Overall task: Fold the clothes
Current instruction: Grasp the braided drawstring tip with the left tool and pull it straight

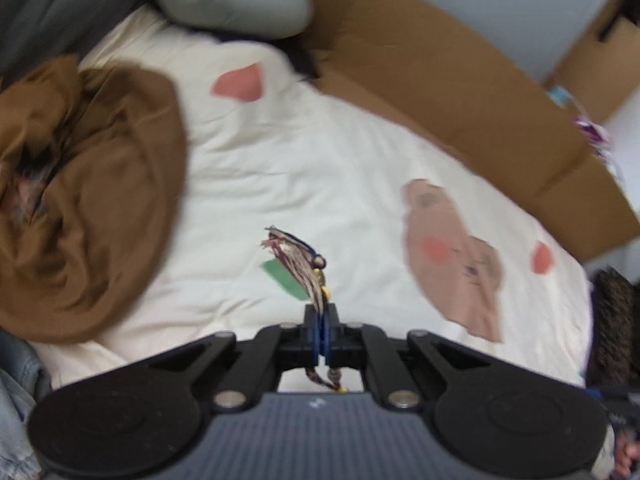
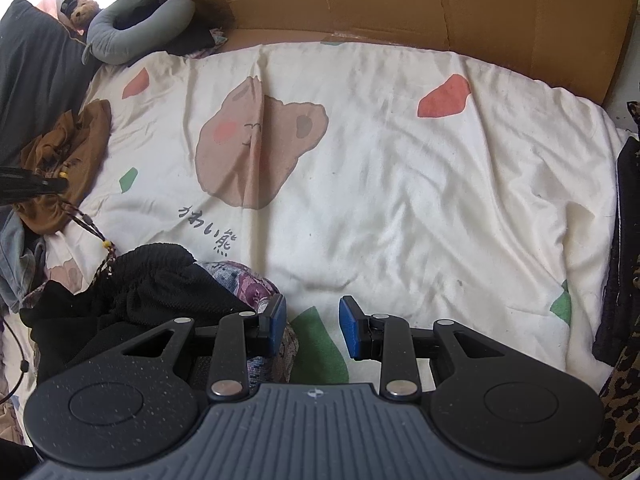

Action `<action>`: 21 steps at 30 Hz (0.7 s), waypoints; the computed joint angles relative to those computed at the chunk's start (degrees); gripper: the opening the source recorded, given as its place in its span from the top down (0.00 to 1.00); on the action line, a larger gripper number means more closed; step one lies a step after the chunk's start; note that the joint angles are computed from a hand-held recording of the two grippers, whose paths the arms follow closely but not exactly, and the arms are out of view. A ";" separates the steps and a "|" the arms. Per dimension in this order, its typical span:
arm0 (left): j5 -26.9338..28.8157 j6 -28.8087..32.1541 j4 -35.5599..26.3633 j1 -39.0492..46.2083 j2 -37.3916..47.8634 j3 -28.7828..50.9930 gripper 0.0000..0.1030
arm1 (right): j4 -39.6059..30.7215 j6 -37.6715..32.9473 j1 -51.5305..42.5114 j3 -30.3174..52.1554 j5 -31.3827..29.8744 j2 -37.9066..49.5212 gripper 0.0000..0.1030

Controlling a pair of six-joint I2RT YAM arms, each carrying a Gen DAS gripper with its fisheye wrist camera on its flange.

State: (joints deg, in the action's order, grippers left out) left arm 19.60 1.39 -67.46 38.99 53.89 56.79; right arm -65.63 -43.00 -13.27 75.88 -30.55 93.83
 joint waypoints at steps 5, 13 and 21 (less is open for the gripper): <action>2.80 3.32 -8.36 0.01 -1.39 6.07 0.98 | 0.28 1.17 -0.43 0.27 -1.20 -0.10 0.66; 6.14 2.71 -18.87 -7.91 -2.96 14.00 0.98 | 0.46 2.39 -1.18 -0.16 -2.96 -0.83 0.66; 8.93 -6.36 -22.29 -25.18 -3.68 19.23 0.98 | 0.26 2.82 -1.41 -0.89 -4.31 -1.41 0.66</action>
